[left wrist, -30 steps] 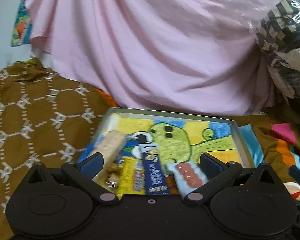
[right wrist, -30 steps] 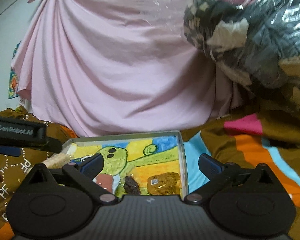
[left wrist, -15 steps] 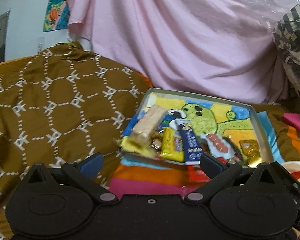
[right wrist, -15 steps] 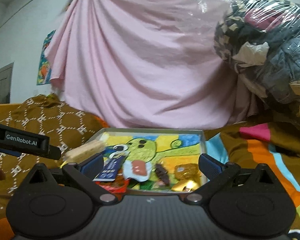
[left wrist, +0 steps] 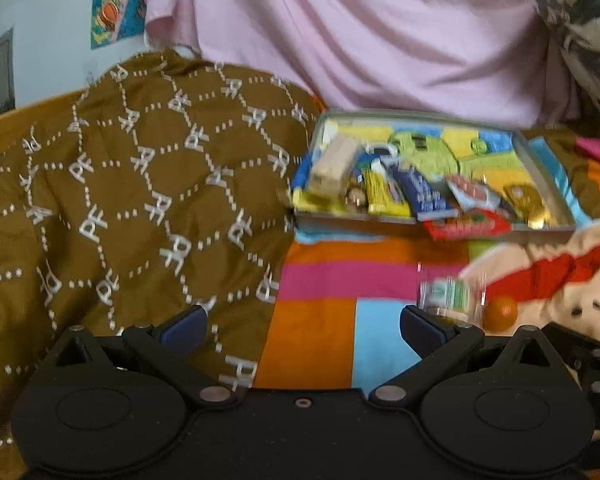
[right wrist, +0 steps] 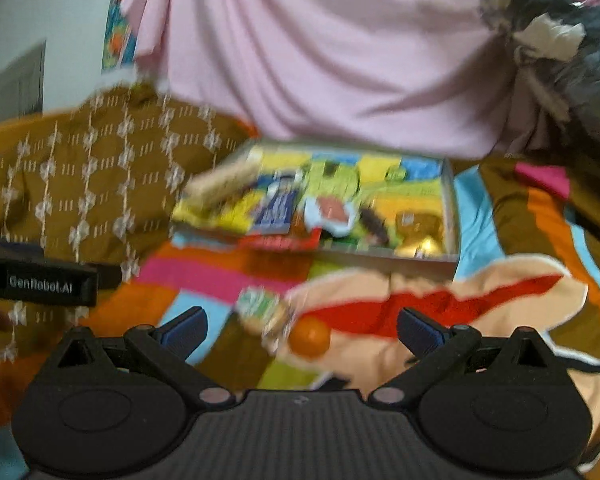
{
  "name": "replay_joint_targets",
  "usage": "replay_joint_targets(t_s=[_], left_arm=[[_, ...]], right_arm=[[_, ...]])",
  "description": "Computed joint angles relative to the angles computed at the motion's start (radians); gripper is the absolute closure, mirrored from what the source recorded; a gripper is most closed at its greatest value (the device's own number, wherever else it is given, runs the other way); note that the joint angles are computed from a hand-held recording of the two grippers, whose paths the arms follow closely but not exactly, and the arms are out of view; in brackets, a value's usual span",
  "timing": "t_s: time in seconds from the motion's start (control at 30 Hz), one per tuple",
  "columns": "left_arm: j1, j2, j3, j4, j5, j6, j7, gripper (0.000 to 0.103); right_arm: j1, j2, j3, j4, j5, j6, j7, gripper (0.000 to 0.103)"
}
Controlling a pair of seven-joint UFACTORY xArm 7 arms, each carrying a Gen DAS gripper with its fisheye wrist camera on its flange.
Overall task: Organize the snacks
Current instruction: 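Open both tools and withdraw them from the tray, then grasp the wrapped biscuit with left tool while right tool approaches the mandarin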
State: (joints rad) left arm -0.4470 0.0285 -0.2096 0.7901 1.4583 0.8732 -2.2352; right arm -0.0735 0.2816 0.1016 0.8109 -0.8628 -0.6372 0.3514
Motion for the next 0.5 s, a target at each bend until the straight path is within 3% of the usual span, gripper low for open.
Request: replay_joint_targets(t_s=[0.1, 0.2, 0.37, 0.5], left_arm=[[0.001, -0.001, 0.0, -0.014, -0.012, -0.019, 0.011, 0.001], [0.003, 0.001, 0.002, -0.02, -0.01, -0.037, 0.024, 0.001], [0.008, 0.014, 0.009, -0.015, -0.01, -0.063, 0.034, 0.001], [0.011, 0.027, 0.014, -0.004, -0.009, -0.075, 0.04, 0.001]], right_arm=[[-0.012, -0.02, 0.015, -0.007, -0.056, 0.071, 0.059, 0.0], [-0.054, -0.017, 0.051, 0.034, -0.198, 0.156, 0.22, 0.0], [-0.08, 0.007, 0.085, 0.088, -0.312, 0.24, 0.343, 0.0], [-0.129, 0.03, 0.132, 0.144, -0.464, 0.282, 0.498, 0.0]])
